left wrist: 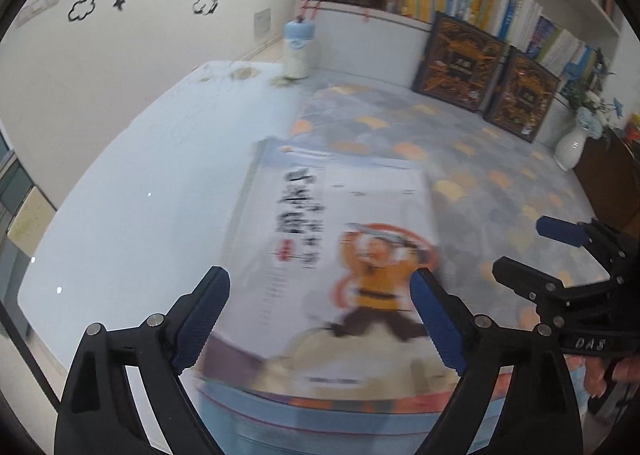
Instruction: Organize books
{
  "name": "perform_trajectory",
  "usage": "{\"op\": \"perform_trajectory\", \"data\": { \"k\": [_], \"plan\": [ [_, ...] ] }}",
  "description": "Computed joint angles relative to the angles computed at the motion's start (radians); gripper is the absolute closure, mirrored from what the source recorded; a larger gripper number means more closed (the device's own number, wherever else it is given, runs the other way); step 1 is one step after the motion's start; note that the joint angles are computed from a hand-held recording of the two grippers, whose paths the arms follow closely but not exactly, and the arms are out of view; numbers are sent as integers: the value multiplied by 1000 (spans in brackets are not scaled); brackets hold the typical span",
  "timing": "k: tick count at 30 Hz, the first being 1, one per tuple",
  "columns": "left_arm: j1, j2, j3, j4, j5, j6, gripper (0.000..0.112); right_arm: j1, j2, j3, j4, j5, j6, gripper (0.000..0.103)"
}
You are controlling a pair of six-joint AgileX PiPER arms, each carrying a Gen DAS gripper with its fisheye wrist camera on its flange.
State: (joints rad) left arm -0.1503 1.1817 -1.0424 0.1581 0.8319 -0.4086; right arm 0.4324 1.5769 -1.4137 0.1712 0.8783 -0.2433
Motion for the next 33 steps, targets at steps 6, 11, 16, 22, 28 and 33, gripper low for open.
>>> {"op": "perform_trajectory", "data": {
  "k": [6,11,16,22,28,33],
  "plan": [
    [-301,19,-41,258,33,-299,10,-233,-211,191,254,-5,-167,13],
    [-497,59,-80,419,79,-495,10,-387,-322,245,265,16,-193,12],
    [-579,125,-112,451,96,-561,10,-533,-416,297,305,20,-265,8],
    [-634,165,-140,487,117,-597,10,-574,-447,317,272,3,-258,8],
    [-639,176,-146,496,111,-602,10,-541,-464,347,216,-37,-225,8],
    [-631,168,-135,485,88,-598,10,-535,-447,352,221,-42,-222,8]
  ]
}}
